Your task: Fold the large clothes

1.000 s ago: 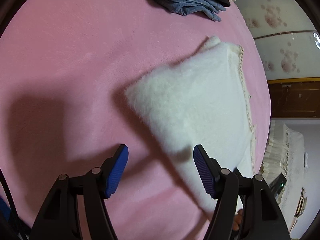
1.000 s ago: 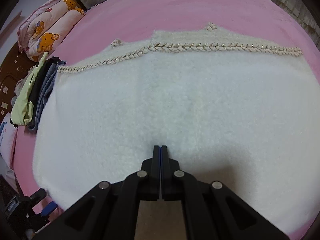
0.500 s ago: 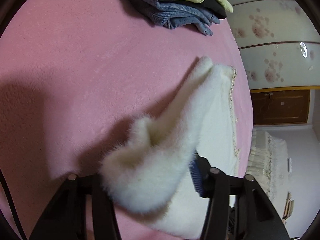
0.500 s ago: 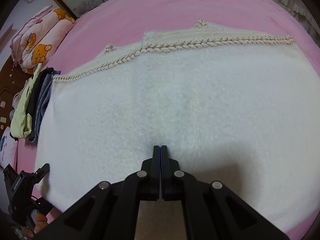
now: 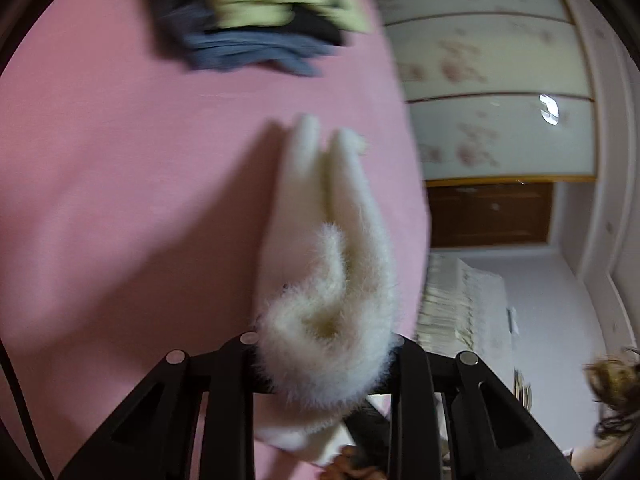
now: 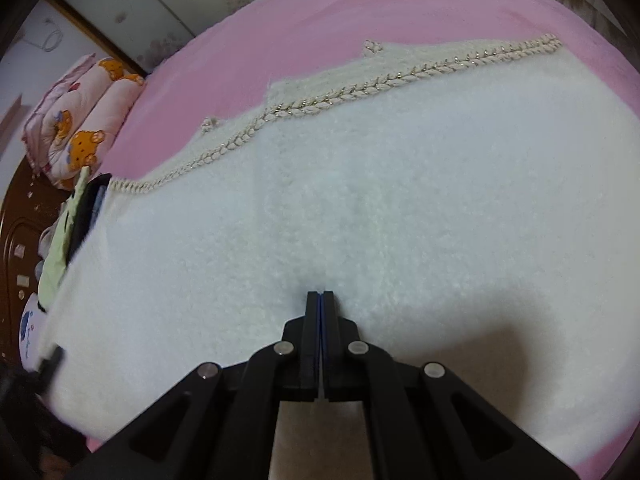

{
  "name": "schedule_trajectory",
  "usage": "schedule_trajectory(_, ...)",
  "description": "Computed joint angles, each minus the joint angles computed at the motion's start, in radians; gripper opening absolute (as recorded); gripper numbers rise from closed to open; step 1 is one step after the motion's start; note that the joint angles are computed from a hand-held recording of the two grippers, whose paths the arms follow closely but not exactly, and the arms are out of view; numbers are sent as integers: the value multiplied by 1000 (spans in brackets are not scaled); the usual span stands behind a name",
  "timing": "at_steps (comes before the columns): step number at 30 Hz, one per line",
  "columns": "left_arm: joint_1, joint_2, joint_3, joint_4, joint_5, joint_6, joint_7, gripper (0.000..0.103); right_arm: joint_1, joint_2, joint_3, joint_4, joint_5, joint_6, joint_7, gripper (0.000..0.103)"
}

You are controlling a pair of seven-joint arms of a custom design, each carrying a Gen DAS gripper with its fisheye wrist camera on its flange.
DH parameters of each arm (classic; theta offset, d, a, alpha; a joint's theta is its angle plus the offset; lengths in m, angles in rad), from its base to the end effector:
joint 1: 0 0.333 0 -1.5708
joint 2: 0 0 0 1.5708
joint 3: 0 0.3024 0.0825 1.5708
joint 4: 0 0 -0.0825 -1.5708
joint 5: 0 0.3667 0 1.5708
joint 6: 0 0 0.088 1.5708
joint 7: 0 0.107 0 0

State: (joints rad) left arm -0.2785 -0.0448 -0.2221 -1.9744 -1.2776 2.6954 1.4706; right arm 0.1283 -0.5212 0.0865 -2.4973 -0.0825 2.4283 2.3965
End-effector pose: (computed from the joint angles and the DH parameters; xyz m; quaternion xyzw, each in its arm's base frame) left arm 0.5150 -0.2478 0.5487 0.7474 -0.4008 0.4699 0.2448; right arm 0.4066 0.0913 0.5089 -0.4703 0.8523 -0.1118 0.2000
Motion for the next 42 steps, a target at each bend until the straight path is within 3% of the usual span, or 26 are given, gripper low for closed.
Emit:
schedule_trajectory(4,-33,10,-37,85,205,47,-59,22,32,-47,-58,-63,70,72,-72,0)
schedule_trajectory(6,-61,21,-64,130,352,93,-163,22,55,-64,-102,-89,139,103,-131,0)
schedule_trajectory(9,-102,46,-91,189,470,140,-268,22,100,-89,-185,-126,275,144,-251,0)
schedule_trajectory(12,-150,98,-117,273,683,150,-428,22,133,-104,-252,-134,384,133,-393,0)
schedule_trajectory(14,-188,161,-134,365,800,114,-513,22,135,-103,-270,-125,426,107,-465,0)
schedule_trajectory(18,-262,275,-161,519,932,60,-621,22,104,-128,-284,-134,488,54,-572,0)
schedule_trajectory(19,-291,286,-146,539,939,39,-627,22,97,-137,-288,-143,513,49,-592,0)
schedule_trajectory(20,-304,326,-166,594,1000,5,-651,22,92,-145,-297,-150,540,43,-618,0)
schedule_trajectory(23,-370,417,-150,742,1120,-84,-690,22,77,-187,-338,-186,631,22,-700,0)
schedule_trajectory(26,-377,426,-158,775,1133,-132,-670,22,46,-224,-368,-212,700,-19,-757,0)
schedule_trajectory(31,-404,477,-149,896,1168,-223,-646,22,-25,-206,-370,-159,708,-172,-782,0)
schedule_trajectory(34,-392,447,-151,859,1154,-234,-617,22,-75,-177,-367,-108,694,-252,-787,0)
schedule_trajectory(37,-362,404,-164,794,1111,-232,-576,22,-164,-179,-346,-80,661,-225,-744,0)
schedule_trajectory(39,-358,404,-169,786,1095,-234,-560,22,-197,-145,-363,-21,628,-233,-747,0)
schedule_trajectory(42,-390,452,-158,862,1139,-292,-555,22,-234,-64,-359,89,536,-278,-770,0)
